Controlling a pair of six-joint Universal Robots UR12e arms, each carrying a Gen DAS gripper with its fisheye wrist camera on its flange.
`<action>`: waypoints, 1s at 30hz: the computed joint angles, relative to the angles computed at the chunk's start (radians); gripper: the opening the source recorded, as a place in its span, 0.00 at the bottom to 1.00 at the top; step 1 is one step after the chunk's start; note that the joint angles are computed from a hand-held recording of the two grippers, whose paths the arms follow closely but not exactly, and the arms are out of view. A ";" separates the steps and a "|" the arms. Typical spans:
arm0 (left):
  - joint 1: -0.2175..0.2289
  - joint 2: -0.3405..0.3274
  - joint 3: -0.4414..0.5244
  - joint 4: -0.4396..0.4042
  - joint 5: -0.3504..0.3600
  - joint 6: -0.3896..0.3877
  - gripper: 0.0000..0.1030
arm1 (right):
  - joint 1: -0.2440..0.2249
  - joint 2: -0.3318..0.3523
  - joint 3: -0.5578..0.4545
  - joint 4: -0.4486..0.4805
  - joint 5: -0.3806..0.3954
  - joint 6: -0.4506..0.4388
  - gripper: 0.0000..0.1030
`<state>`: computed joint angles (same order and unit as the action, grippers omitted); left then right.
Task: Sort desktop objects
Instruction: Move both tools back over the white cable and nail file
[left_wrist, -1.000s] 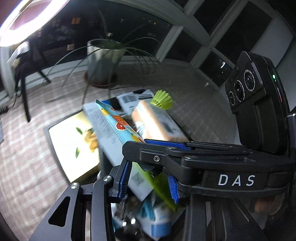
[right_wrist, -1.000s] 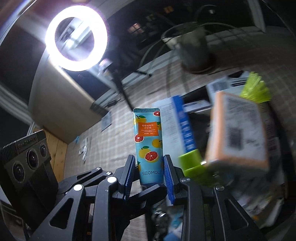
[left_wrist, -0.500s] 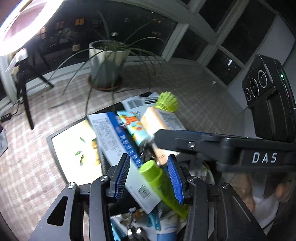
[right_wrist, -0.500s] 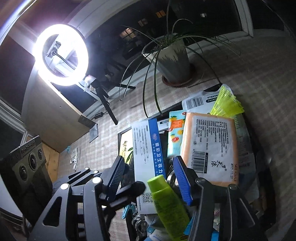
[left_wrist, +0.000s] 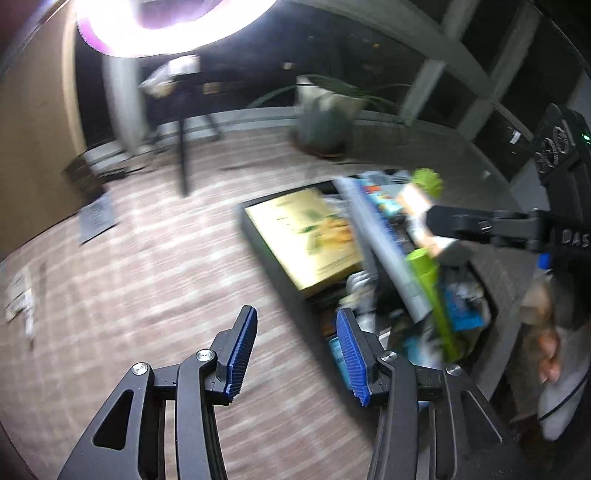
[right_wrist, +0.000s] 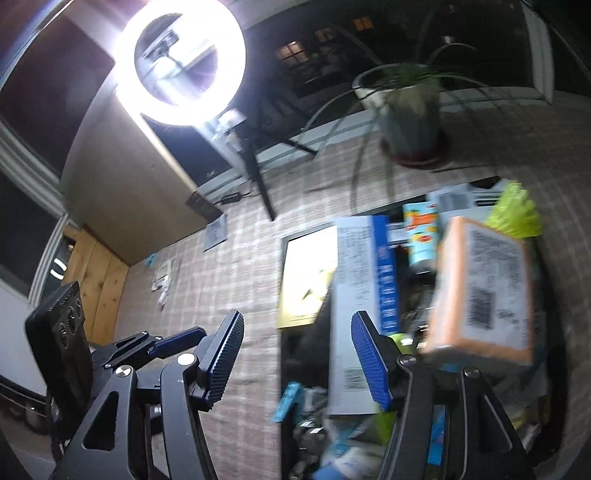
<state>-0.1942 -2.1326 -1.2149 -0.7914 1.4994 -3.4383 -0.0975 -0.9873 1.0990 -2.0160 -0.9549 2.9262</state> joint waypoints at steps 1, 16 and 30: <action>0.014 0.023 -0.036 0.005 0.011 -0.002 0.48 | 0.006 -0.004 0.005 -0.004 0.002 0.000 0.55; 0.206 0.174 -0.289 0.011 0.087 -0.025 0.48 | 0.162 0.037 -0.046 -0.022 -0.066 0.035 0.55; 0.321 0.088 -0.261 -0.010 0.056 -0.093 0.47 | 0.337 0.412 -0.640 0.328 -0.175 -0.029 0.52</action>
